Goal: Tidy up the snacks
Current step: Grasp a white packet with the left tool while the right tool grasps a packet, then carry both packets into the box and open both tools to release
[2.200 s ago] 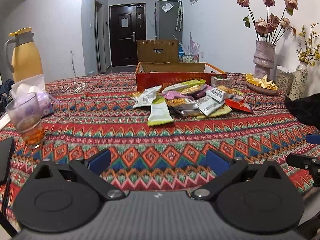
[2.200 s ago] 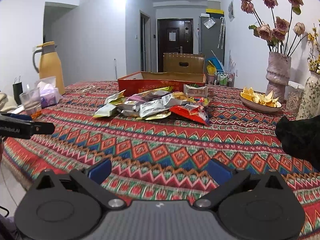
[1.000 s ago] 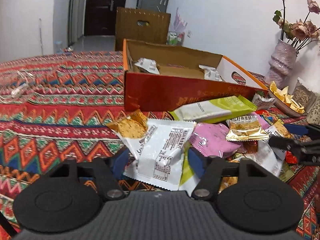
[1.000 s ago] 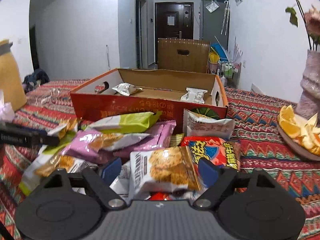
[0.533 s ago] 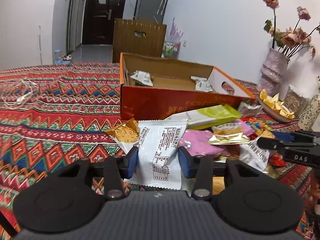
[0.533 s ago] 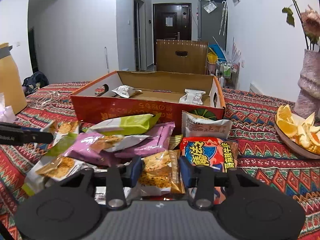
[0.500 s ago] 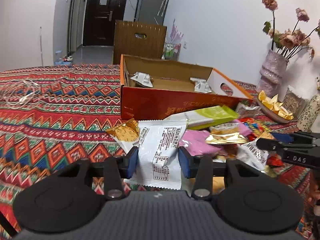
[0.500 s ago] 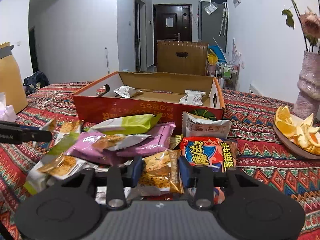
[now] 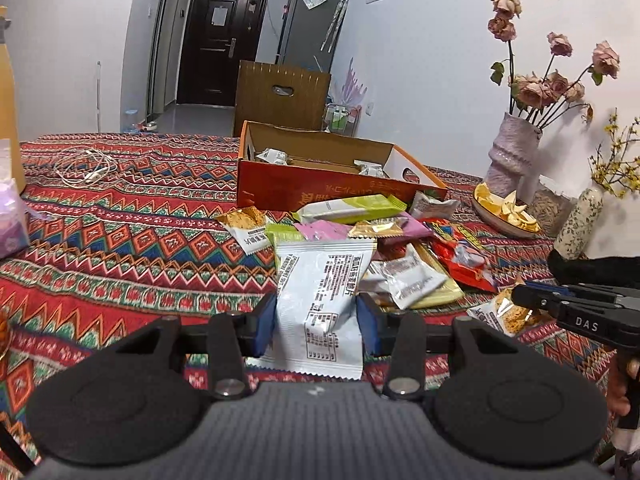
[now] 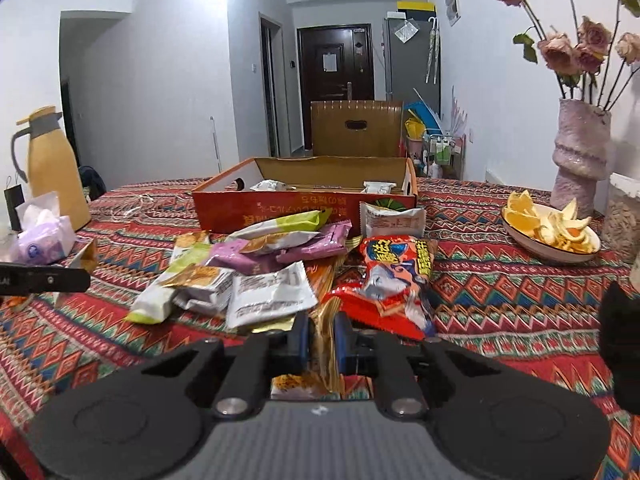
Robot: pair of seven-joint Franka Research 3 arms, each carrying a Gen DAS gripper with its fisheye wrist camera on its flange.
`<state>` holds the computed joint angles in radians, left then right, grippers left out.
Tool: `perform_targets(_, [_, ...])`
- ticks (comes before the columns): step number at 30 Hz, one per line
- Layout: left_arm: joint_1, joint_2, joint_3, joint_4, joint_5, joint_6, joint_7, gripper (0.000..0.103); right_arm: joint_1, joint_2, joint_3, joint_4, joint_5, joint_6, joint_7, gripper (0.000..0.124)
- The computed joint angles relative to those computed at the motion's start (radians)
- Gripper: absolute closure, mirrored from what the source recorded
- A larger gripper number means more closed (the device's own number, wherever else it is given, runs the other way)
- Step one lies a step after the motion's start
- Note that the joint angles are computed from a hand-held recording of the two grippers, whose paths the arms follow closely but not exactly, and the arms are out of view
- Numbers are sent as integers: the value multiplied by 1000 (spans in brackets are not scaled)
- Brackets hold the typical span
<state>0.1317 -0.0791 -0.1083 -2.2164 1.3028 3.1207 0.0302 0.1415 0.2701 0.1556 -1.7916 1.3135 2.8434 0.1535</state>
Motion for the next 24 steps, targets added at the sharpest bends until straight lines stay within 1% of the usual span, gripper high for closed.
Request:
perform_targets(3, [-4,-36,-14,-27,24,-18,-35,60,-14,-56,1,-57,82,-9,-76,111])
perform_targets(8, [1,-80,-38,-45,102,-27,-118,60,-2,-132,-38,-116,216,-47,-199,112])
perform_targets(11, [-3,-85,-41,-42,114,-36,-127,60,15,-139,-60,-116,239,-50,-226,111])
perform_targets(14, [-8,-68,-37,-20,107,-40,-108,60,24,-127,-71,-97,237,-58,-226,112])
perform_targets(17, [-16,-30,-26,26,69,-46,-49,60,28,-102,-71,-58,224,-60,-227,112])
perform_targets(21, [-25,65,-1,146,9,-39,45,60,25,-24,-59,60,161,-64,-187,112])
perform_targets(22, [-30,98,8,184,-26,-38,87,60,22,5,-54,104,138,-68,-165,112])
perform_targets(24, [-40,174,17,266,-172,-44,245,60,15,78,-41,213,69,-85,-100,111])
